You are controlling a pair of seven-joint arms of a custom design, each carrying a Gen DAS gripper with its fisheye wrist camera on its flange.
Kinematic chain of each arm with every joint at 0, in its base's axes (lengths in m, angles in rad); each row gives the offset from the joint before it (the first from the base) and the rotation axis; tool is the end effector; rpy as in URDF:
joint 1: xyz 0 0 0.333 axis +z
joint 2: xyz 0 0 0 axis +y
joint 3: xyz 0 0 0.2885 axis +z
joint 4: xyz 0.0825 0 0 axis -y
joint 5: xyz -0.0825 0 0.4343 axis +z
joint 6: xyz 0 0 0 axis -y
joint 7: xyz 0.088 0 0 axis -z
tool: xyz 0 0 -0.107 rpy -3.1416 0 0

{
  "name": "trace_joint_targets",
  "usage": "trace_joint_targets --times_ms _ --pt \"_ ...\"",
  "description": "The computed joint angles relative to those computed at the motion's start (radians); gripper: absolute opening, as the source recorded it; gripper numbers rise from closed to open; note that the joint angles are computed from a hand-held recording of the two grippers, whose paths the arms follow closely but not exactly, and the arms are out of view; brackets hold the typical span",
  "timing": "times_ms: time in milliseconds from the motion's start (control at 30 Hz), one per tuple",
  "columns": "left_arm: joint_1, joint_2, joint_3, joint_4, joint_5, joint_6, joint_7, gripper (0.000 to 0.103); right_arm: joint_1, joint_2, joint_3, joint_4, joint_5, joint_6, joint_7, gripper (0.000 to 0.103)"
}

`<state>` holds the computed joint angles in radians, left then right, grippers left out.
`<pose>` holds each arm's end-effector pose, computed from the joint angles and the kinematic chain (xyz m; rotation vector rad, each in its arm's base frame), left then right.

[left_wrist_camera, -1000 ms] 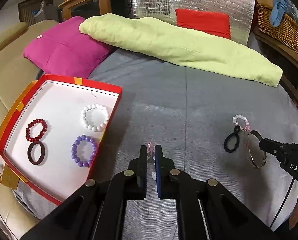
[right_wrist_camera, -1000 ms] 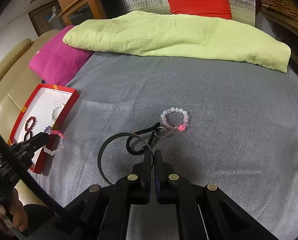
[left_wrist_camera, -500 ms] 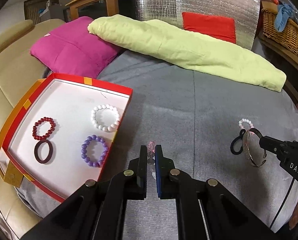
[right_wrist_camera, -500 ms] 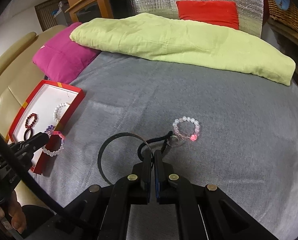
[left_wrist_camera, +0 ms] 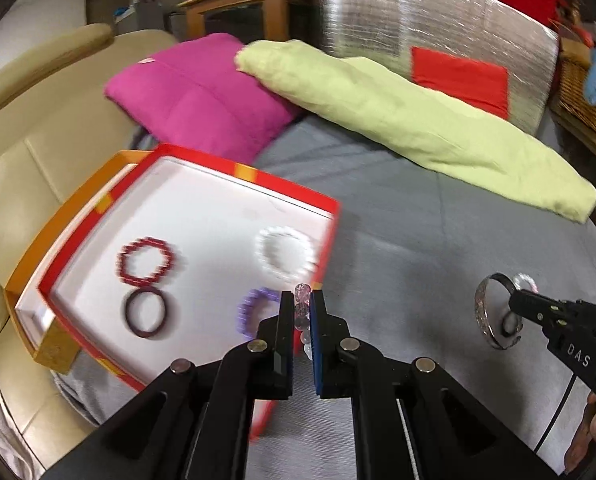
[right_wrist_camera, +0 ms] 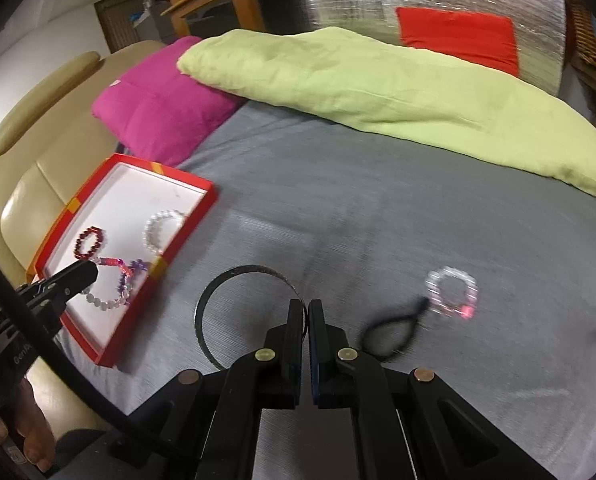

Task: Organize jewelry
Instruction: 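Carry the clear bangle and pink bead bracelet in both grippers over the box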

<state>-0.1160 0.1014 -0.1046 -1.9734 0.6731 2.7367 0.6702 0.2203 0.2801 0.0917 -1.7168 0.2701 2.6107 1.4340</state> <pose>0.6415 -0.1671 0.4371 -1.8819 1.6199 -0.6757 0.6903 0.2108 0.4462 -1.9837 1.5458 -0.2829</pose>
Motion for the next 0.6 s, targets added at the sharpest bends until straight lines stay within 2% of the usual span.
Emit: trace_joint_targets --times_ms 267,600 --pt "0.059 -0.012 0.035 -0.007 0.009 -0.02 -0.04 0.008 0.027 0.145 0.041 0.216 0.025 -0.061 -0.017 0.003" --pt "0.106 0.027 0.063 0.03 0.014 -0.044 -0.029 0.008 0.122 0.443 0.05 0.644 -0.038 -0.197 0.059 0.004"
